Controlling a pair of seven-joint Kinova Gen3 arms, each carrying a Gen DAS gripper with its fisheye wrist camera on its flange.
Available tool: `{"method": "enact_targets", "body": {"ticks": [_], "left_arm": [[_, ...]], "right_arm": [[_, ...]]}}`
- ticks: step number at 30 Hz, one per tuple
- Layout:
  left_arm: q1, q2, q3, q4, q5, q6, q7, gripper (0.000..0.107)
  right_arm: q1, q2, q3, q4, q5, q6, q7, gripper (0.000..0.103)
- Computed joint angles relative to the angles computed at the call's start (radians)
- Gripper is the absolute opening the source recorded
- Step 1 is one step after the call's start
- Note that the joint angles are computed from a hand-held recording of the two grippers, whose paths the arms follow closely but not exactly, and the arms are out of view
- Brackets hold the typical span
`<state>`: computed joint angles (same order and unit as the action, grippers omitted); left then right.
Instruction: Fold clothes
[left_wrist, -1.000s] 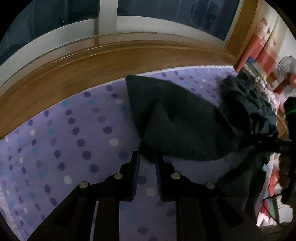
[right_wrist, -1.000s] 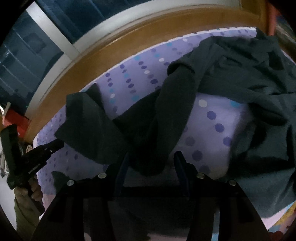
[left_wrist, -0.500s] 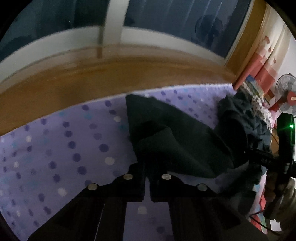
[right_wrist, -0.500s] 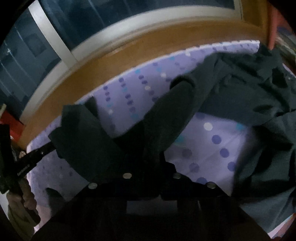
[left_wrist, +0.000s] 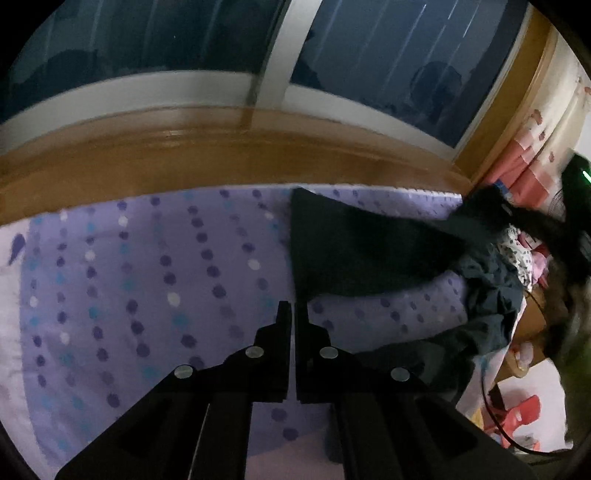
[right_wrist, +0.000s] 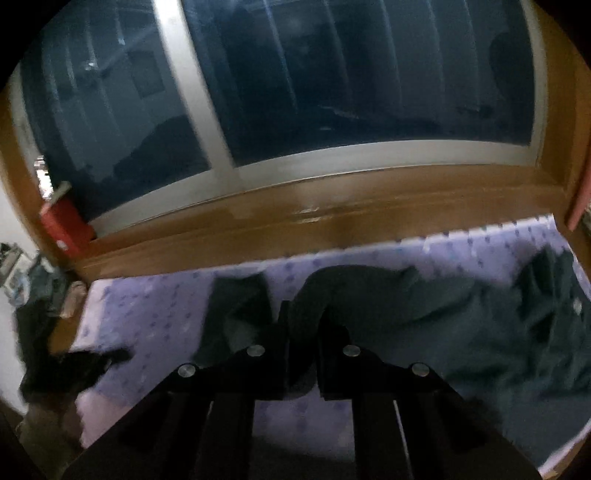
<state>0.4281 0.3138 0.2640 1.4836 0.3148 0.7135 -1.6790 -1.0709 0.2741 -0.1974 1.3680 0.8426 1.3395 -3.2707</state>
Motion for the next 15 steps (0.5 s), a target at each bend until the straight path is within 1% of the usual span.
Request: {"method": "enact_targets", "body": {"ticks": [1, 2, 5, 7, 8, 9, 10, 11, 12, 13, 14, 15], "left_arm": [[0.022, 0.009, -0.015, -0.012, -0.019, 0.006, 0.01, 0.0], [0.035, 0.019, -0.015, -0.024, -0.05, 0.012, 0.029, 0.002], [0.097, 0.061, -0.041, -0.08, -0.148, 0.049, 0.081, 0.01], [0.124, 0.095, -0.049, -0.12, -0.193, 0.077, 0.101, 0.012], [0.135, 0.114, -0.051, -0.142, -0.212, 0.094, 0.107, 0.014], [0.141, 0.135, -0.049, -0.167, -0.222, 0.117, 0.106, 0.017], [0.143, 0.15, -0.046, -0.183, -0.226, 0.132, 0.101, 0.018], [0.146, 0.167, -0.044, -0.2, -0.228, 0.146, 0.099, 0.018], [0.145, 0.178, -0.041, -0.211, -0.222, 0.153, 0.097, 0.018], [0.144, 0.189, -0.039, -0.221, -0.217, 0.161, 0.094, 0.018], [0.143, 0.199, -0.037, -0.231, -0.21, 0.166, 0.092, 0.018], [0.14, 0.203, -0.034, -0.235, -0.201, 0.164, 0.09, 0.018]], "right_arm": [[0.04, 0.012, 0.013, -0.002, -0.021, -0.025, 0.031, 0.009], [0.077, 0.026, 0.024, -0.003, -0.046, -0.054, 0.059, 0.009], [0.194, 0.067, 0.053, -0.004, -0.149, -0.161, 0.159, 0.01], [0.236, 0.104, 0.064, -0.032, -0.222, -0.181, 0.235, 0.013], [0.25, 0.121, 0.071, -0.046, -0.253, -0.186, 0.27, 0.018], [0.246, 0.123, 0.076, -0.052, -0.269, -0.181, 0.293, 0.02], [0.23, 0.121, 0.081, -0.059, -0.27, -0.17, 0.308, 0.024], [0.211, 0.117, 0.085, -0.062, -0.266, -0.161, 0.32, 0.03], [0.183, 0.105, 0.087, -0.055, -0.247, -0.152, 0.322, 0.04], [0.153, 0.091, 0.087, -0.047, -0.224, -0.137, 0.32, 0.046], [0.121, 0.078, 0.086, -0.036, -0.198, -0.119, 0.305, 0.058], [0.093, 0.066, 0.08, -0.024, -0.173, -0.103, 0.288, 0.066]]}}
